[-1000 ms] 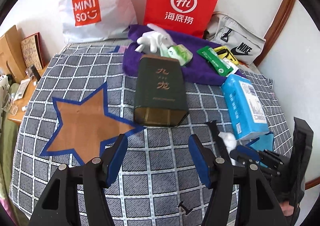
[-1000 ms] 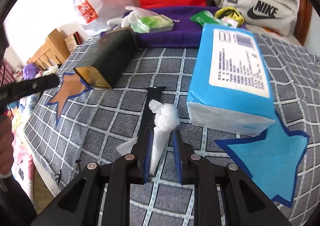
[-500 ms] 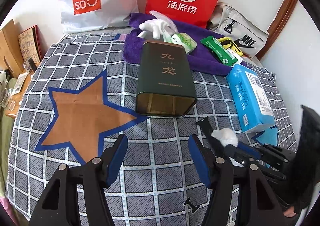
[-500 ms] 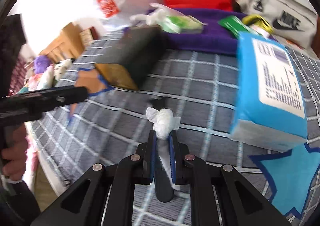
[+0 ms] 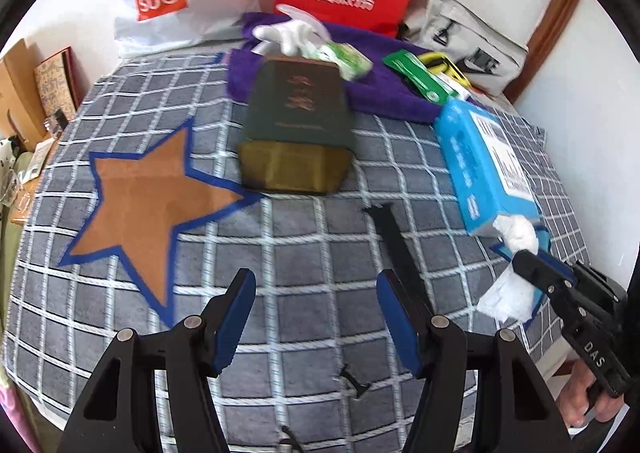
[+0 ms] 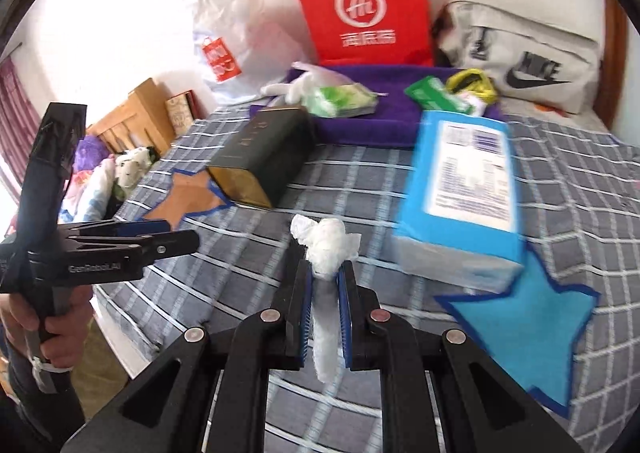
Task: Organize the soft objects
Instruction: 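Grasp the black watch strap with the left tool while the right tool holds the tissue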
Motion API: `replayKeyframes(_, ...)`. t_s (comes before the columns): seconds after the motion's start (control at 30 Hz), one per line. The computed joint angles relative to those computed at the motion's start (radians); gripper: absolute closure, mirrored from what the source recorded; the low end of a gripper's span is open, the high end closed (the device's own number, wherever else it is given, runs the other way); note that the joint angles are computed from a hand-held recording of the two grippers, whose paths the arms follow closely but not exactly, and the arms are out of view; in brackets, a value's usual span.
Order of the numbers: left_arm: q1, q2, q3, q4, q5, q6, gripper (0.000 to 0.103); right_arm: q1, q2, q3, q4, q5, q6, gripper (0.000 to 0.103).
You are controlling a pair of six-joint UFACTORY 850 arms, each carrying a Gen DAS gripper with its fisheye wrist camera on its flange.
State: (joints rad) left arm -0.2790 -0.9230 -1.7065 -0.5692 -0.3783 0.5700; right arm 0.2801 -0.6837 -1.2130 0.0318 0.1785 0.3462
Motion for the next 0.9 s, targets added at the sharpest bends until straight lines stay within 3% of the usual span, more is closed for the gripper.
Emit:
replayKeyframes(0.27, -0.066, -0.025, -0.014, 0.170, 0.003, -0.187, 0.042, -0.034, 0.034, 0.106, 0.243, 0.038, -0.244, 0.090)
replayKeyframes(0.5, -0.106, -0.067, -0.066, 0.218, -0.018, -0.262, 0.042, -0.066, 0.038, 0.150, 0.068, 0.087, -0.057, 0.090)
replayKeyframes(0.67, -0.144, -0.112, -0.122, 0.374, -0.049, -0.397, 0.042, -0.075, 0.025, 0.145, -0.048, 0.101, 0.068, 0.090)
replayKeyframes(0.77, -0.167, -0.114, -0.112, 0.546, 0.002, -0.525, 0.041, -0.076, 0.017, 0.141, -0.070, 0.105, 0.094, 0.090)
replayKeyframes(0.83, -0.167, -0.117, -0.114, 0.562, 0.006, -0.532, 0.036, -0.069, 0.015, 0.139, 0.014, 0.102, 0.010, 0.090)
replayKeyframes(0.9, -0.162, -0.124, -0.130, 0.544, -0.016, -0.495, 0.036, -0.071, 0.013, 0.138, -0.006, 0.109, 0.032, 0.090)
